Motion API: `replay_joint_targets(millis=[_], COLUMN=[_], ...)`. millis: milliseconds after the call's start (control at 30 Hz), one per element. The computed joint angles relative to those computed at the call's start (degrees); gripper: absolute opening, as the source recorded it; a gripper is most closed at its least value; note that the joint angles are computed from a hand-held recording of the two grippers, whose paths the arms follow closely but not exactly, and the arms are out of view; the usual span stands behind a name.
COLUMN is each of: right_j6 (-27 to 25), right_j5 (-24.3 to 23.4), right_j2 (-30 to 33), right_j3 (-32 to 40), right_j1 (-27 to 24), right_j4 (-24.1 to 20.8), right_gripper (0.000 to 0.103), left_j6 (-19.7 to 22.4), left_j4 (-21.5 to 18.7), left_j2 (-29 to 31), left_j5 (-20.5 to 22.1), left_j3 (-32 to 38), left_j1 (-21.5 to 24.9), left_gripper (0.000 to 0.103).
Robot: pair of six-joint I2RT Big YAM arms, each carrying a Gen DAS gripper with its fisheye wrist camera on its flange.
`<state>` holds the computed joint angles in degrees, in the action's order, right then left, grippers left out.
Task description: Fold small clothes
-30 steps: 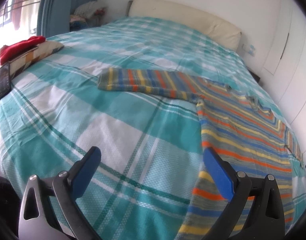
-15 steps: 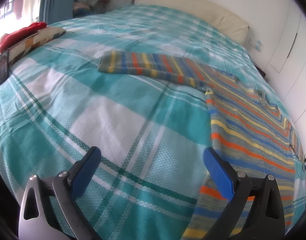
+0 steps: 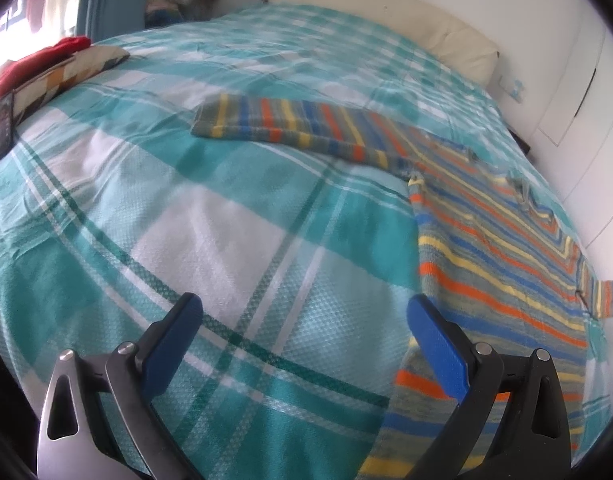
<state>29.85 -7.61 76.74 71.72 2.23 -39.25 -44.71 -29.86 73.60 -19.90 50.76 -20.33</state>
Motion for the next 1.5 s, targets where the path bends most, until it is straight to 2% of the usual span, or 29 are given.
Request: replay_joint_targets(millis=[133,300,367,400,433,500,533,567,633,733,833,967,1067,1133,1233,1300,1367,1500], right_j6=[-2.25,-3.93,-3.33,-1.79,0.06,4.08,6.0,7.67,7.98,4.46,-0.67,-5.55,-7.15,-6.27,-2.78,0.07,1.79,1.37], right_j5=[-1.53,-1.77,-2.4,-4.74,-7.64,-11.5,-11.95,-11.94,-11.76,-7.41,-0.27,8.13,15.86,18.87,18.73,17.24,16.67,18.32], right_j2=[6.1,19.24,24.43,26.73,28.44,30.31,30.22,29.63,28.63,25.4,19.44,10.9,4.84,1.24,-2.49,-4.01,-4.82,-3.99], right_j3=[12.95,29.89,35.24,36.99,37.91,37.61,36.56,34.79,32.59,28.22,18.69,3.55,-7.3,-13.46,-19.96,-23.22,-24.52,-23.69], right_j1=[8.21,17.57,20.03,20.74,21.1,21.62,21.66,21.78,21.61,20.98,20.39,19.5,19.73,19.46,17.84,16.39,15.79,16.95], right_j4=[-2.35,-5.89,-6.34,-5.33,-4.5,-1.09,0.87,3.36,4.36,2.16,1.59,3.26,6.15,8.64,11.85,14.39,15.98,15.39], right_gripper=[0.003,0.003,0.003,0.004,0.007,0.03,0.048,0.052,0.052,0.055,0.061,0.062,0.062,0.062,0.063,0.063,0.064,0.069], left_j6=[0.54,2.35,2.62,2.7,2.77,3.02,2.97,3.04,2.94,2.63,2.63,2.58,2.68,2.85,2.89,3.48,4.5,6.87], left_j4=[0.3,-0.26,-0.23,-0.24,-0.32,-0.52,-0.51,-0.58,-0.52,-0.47,-0.94,-2.94,-3.3,-3.54,-4.55,-5.38,-6.49,-8.35], left_j2=[0.28,-0.15,-0.39,-0.44,-0.46,-0.45,-0.46,-0.54,-0.69,-0.68,-0.13,1.09,1.45,1.91,3.28,3.87,4.65,5.68], left_j5=[1.09,-0.61,-0.84,-0.91,-0.95,-0.79,-0.81,-0.66,-0.11,1.61,2.65,0.23,-1.35,-1.13,0.78,0.22,-0.69,-0.56], left_j3=[0.44,0.49,0.42,0.41,0.45,0.56,0.54,0.54,0.5,0.58,0.98,1.85,1.81,1.93,2.43,2.76,3.41,4.36], left_j1=[-0.15,-0.93,-0.84,-0.77,-0.69,-0.45,-0.48,-0.35,-0.01,0.6,0.97,0.56,0.47,0.72,1.36,1.13,0.49,-0.16], left_gripper=[0.102,0.102,0.102,0.102,0.102,0.102,0.102,0.102,0.102,0.102,0.102,0.102,0.102,0.102,0.102,0.102,0.102,0.102])
